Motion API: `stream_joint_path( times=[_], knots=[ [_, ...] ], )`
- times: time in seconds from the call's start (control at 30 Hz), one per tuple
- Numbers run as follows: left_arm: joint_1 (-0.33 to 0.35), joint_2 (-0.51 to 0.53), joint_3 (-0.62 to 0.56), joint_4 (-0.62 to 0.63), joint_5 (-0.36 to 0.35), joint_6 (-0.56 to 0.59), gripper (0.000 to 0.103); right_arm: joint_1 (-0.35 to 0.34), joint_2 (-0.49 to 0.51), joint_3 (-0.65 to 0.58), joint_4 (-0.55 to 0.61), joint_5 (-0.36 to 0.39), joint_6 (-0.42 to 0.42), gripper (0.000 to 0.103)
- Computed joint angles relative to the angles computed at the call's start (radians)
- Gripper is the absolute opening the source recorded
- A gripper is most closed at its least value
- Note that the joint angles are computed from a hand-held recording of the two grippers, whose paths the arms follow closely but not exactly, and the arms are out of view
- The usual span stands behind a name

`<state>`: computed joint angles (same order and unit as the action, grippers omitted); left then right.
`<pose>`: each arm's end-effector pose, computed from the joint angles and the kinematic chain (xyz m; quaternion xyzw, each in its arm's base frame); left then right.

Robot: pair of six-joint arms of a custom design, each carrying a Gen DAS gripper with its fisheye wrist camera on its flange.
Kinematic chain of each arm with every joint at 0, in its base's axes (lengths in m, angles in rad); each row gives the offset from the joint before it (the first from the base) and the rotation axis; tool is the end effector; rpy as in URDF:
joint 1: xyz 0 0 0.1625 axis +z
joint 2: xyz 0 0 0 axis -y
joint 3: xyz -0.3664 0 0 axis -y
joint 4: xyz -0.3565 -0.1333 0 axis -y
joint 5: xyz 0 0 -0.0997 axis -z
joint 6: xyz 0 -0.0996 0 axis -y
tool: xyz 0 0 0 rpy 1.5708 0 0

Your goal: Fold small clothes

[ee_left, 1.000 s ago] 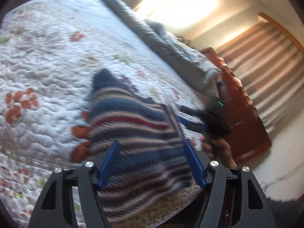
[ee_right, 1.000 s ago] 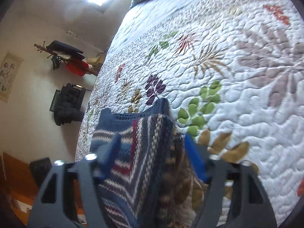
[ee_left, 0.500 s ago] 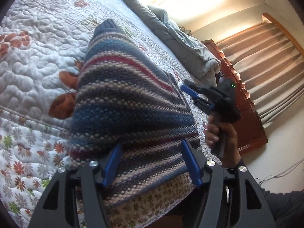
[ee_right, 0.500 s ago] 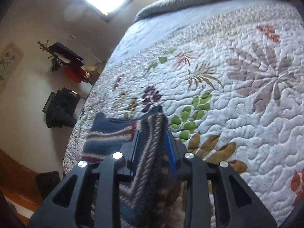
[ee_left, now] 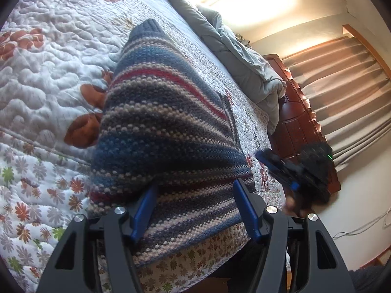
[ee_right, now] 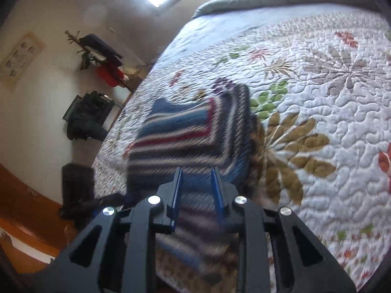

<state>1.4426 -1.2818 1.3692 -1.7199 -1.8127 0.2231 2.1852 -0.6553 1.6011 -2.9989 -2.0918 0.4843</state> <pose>0.0363 -0.5744 0.3922 -0.1771 -0.9763 0.0363 0.1190 0.4301 -0.4645 0.0664 -0.0004 -0.9403 0.3274 0.0928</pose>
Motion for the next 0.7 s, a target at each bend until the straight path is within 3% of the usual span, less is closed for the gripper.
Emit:
stream_joint_path(
  times=[0.07, 0.2, 0.27, 0.3, 0.37, 0.43, 0.47, 0.63, 0.7],
  knots=[
    [0.000, -0.003, 0.007, -0.007, 0.004, -0.002, 0.064, 0.029, 0.010, 0.021, 0.016, -0.035, 0.024, 0.026],
    [-0.012, -0.022, 0.028, -0.010, 0.022, -0.011, 0.067, 0.003, 0.029, 0.048, 0.080, -0.060, 0.126, 0.026],
    [-0.032, -0.049, 0.050, -0.010, 0.052, -0.031, 0.074, 0.011, 0.032, 0.046, 0.077, -0.073, 0.137, 0.028],
    [-0.045, -0.068, 0.064, -0.013, 0.071, -0.040, 0.077, 0.026, 0.029, 0.038, 0.082, -0.081, 0.138, 0.033],
    [-0.088, -0.142, 0.118, -0.027, 0.126, -0.049, 0.090, 0.078, 0.027, 0.011, 0.120, -0.137, 0.144, 0.065],
    [-0.162, -0.261, 0.208, -0.062, 0.238, -0.047, 0.100, 0.143, 0.029, -0.022, 0.199, -0.222, 0.184, 0.083],
    [-0.208, -0.327, 0.259, -0.078, 0.305, -0.041, 0.099, 0.184, 0.030, -0.043, 0.258, -0.265, 0.218, 0.091],
    [-0.472, -0.654, 0.484, -0.113, 0.634, -0.056, 0.099, 0.311, 0.042, -0.129, 0.548, -0.384, 0.435, 0.098],
    [-0.600, -0.768, 0.538, -0.062, 0.778, -0.137, 0.099, 0.356, 0.041, -0.165, 0.711, -0.422, 0.596, 0.099]
  ],
)
